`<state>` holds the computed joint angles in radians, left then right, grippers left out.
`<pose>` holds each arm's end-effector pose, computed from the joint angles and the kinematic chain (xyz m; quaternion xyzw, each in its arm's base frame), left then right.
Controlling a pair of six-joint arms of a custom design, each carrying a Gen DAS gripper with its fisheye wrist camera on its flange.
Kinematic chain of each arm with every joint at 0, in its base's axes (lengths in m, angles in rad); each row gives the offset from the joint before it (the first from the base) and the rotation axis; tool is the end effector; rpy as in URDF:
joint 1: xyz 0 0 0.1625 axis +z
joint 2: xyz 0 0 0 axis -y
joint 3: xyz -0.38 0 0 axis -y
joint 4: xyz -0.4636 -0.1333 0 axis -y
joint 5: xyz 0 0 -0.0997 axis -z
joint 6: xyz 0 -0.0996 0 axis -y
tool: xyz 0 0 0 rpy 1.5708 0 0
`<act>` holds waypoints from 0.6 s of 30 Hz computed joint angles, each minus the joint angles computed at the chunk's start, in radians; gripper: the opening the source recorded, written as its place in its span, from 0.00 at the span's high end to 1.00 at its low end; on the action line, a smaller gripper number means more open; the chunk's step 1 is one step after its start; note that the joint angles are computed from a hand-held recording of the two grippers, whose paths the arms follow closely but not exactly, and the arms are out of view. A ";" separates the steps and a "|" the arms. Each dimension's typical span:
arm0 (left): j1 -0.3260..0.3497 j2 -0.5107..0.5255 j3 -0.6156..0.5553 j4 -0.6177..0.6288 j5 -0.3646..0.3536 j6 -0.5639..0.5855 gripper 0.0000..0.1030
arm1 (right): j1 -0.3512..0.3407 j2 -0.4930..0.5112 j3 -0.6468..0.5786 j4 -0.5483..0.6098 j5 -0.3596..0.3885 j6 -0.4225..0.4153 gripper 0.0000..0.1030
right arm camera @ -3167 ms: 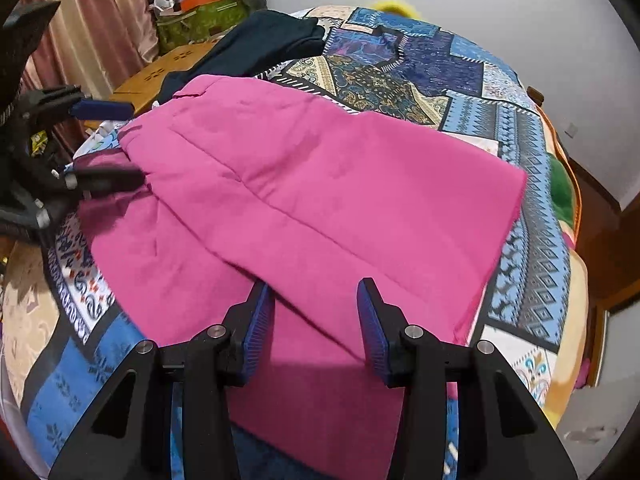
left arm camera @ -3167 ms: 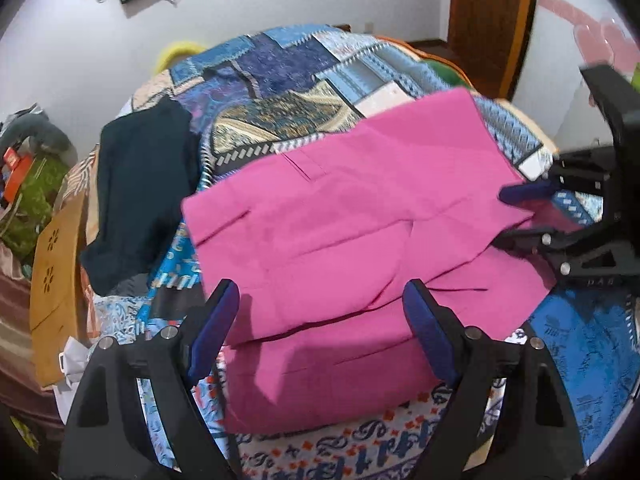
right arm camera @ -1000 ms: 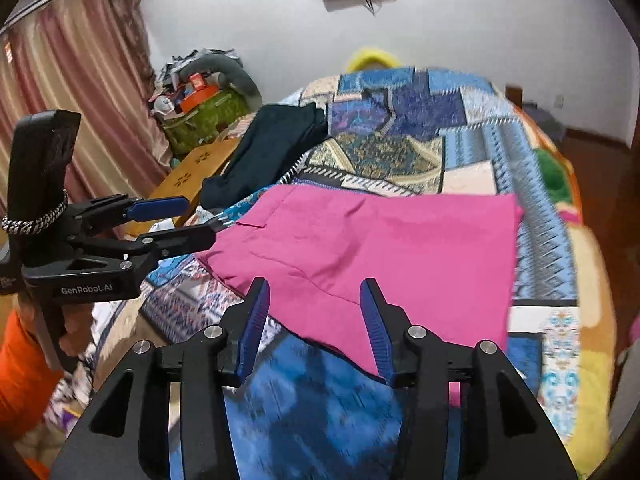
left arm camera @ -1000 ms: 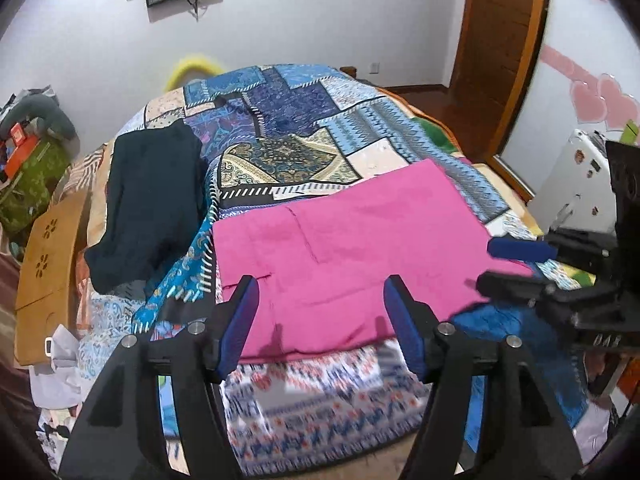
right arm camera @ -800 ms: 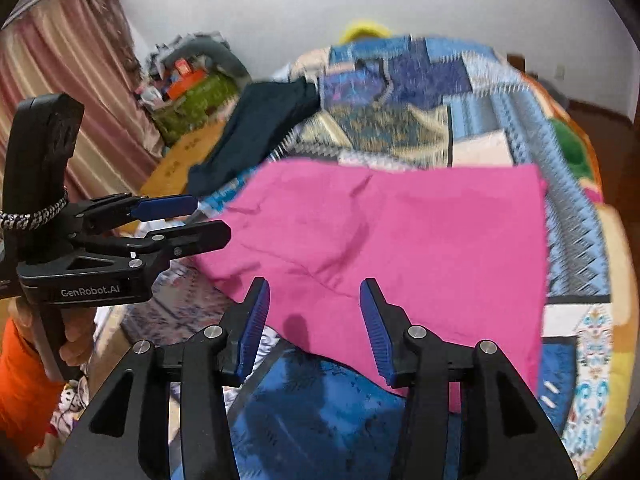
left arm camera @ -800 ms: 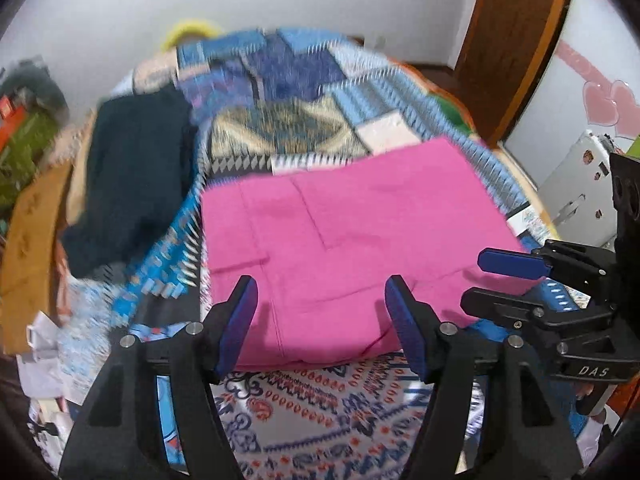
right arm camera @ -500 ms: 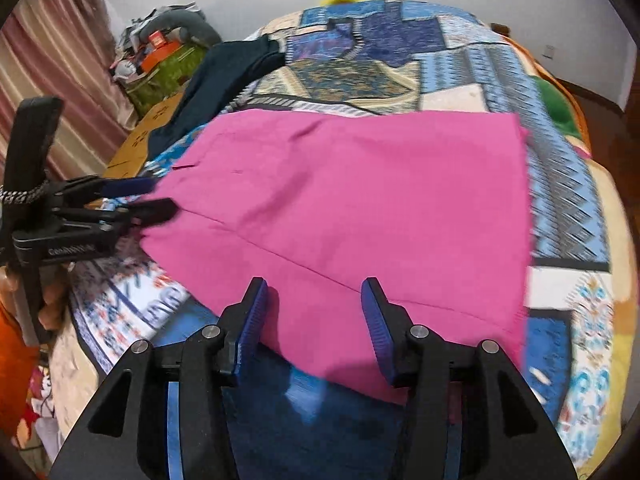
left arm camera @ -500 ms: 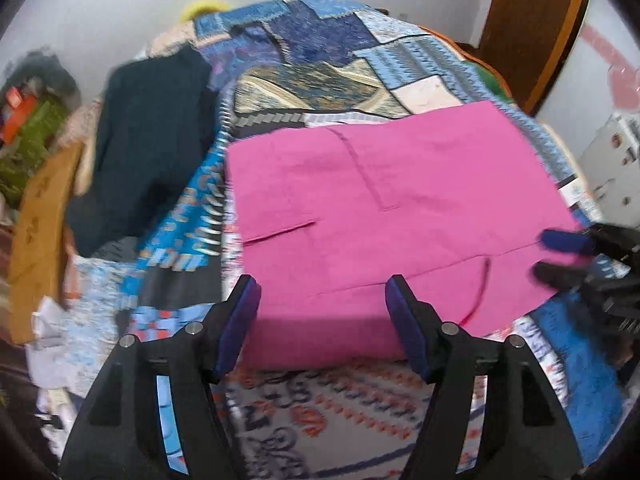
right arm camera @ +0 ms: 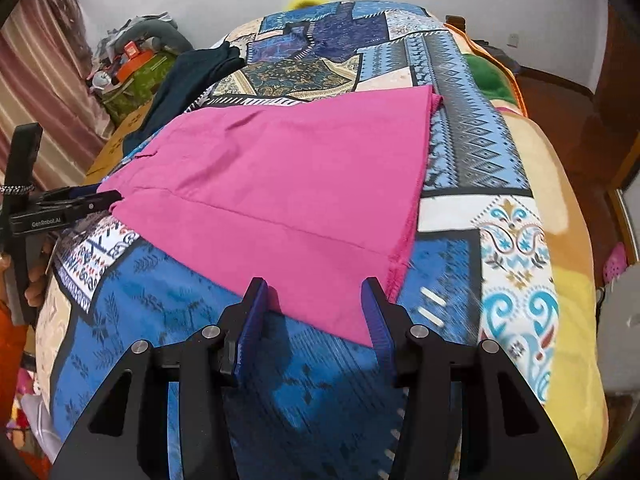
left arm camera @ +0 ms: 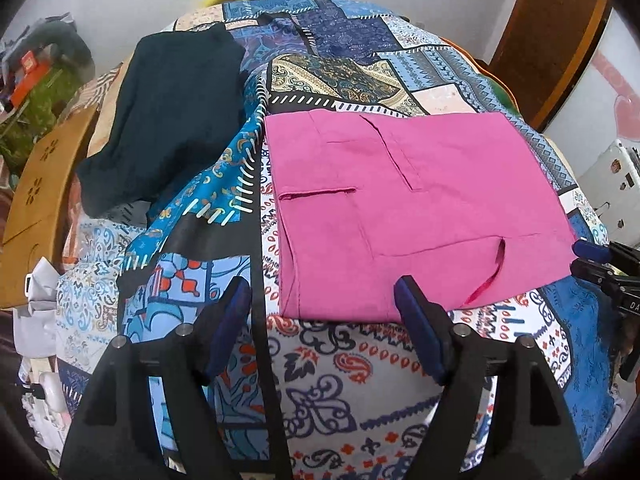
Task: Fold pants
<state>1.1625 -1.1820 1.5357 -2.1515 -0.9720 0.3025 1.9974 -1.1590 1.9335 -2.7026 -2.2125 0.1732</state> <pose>-0.1019 -0.7127 0.2958 0.2990 0.9017 -0.1236 0.2869 0.3173 -0.5201 0.1466 0.0624 -0.9335 0.2528 0.2467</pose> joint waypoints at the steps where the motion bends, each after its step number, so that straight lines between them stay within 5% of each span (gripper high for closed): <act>1: 0.001 0.002 -0.007 0.008 -0.005 -0.008 0.26 | 0.001 -0.003 0.000 0.006 -0.004 0.002 0.57; 7: -0.016 0.027 -0.070 0.017 0.006 -0.015 0.27 | 0.014 -0.007 -0.030 0.054 -0.039 -0.001 0.56; 18: -0.015 0.193 -0.260 -0.015 0.049 0.025 0.27 | -0.004 0.050 -0.133 -0.068 -0.084 -0.137 0.52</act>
<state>1.1473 -0.9887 1.2755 -2.1667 -0.9235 0.3273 1.9938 -1.1087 1.8004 -2.7704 -2.2960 0.0361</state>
